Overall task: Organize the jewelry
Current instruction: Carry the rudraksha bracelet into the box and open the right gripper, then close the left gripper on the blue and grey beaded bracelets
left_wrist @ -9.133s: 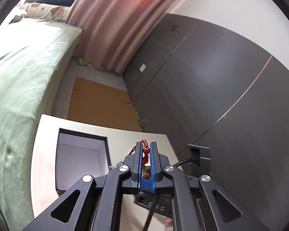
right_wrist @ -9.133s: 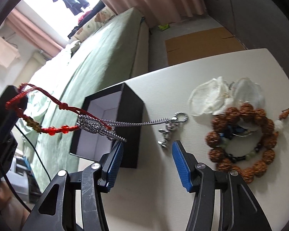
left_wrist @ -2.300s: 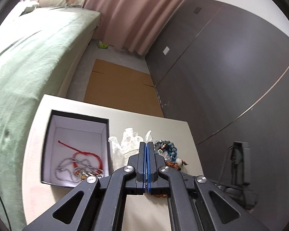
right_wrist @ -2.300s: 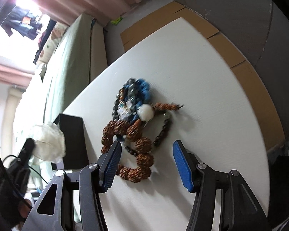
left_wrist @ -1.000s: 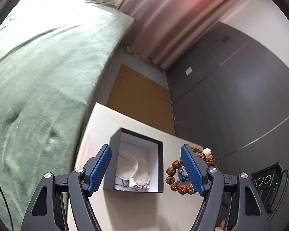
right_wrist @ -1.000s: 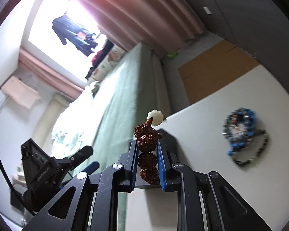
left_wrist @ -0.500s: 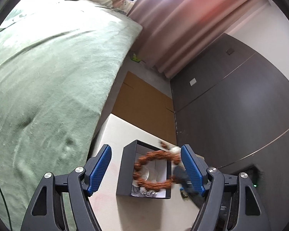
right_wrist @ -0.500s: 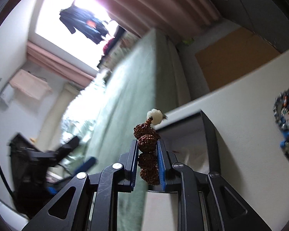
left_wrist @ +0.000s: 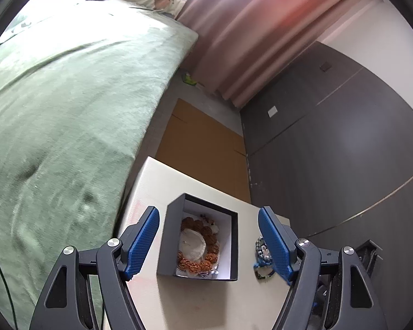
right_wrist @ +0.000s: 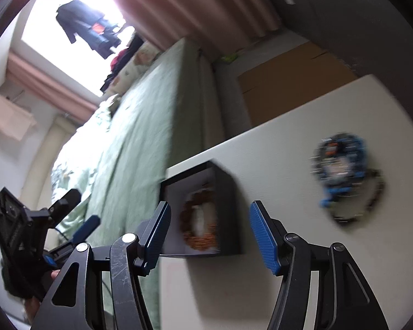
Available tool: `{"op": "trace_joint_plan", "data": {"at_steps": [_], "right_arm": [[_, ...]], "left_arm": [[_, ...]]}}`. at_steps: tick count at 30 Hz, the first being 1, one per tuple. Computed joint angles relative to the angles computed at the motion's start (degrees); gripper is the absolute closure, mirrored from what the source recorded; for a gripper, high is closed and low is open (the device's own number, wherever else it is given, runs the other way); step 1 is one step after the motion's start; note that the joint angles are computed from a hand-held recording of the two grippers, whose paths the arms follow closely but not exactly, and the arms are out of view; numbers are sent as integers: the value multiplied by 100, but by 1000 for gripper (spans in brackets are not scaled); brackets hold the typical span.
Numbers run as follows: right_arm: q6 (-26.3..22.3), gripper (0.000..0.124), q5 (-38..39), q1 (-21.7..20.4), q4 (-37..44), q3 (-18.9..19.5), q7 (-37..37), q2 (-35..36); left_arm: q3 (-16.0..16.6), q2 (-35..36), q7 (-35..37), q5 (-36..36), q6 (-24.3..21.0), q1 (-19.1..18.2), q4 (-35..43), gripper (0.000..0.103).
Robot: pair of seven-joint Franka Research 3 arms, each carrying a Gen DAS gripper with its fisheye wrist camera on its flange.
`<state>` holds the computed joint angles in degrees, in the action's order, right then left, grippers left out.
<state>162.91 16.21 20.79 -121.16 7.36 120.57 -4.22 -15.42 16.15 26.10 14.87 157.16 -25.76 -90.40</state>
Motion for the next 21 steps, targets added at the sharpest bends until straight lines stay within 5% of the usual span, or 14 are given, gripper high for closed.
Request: {"op": "trace_joint_plan", "data": {"at_steps": [8, 21], "right_arm": [[-419, 63, -235, -418, -692, -133, 428, -826], [-561, 63, 267, -833, -1426, -331, 101, -1581]], "left_arm": [[-111, 631, 452, 36, -463, -327, 913, 28], [19, 2136, 1241, 84, -1549, -1226, 3191, 28]]}}
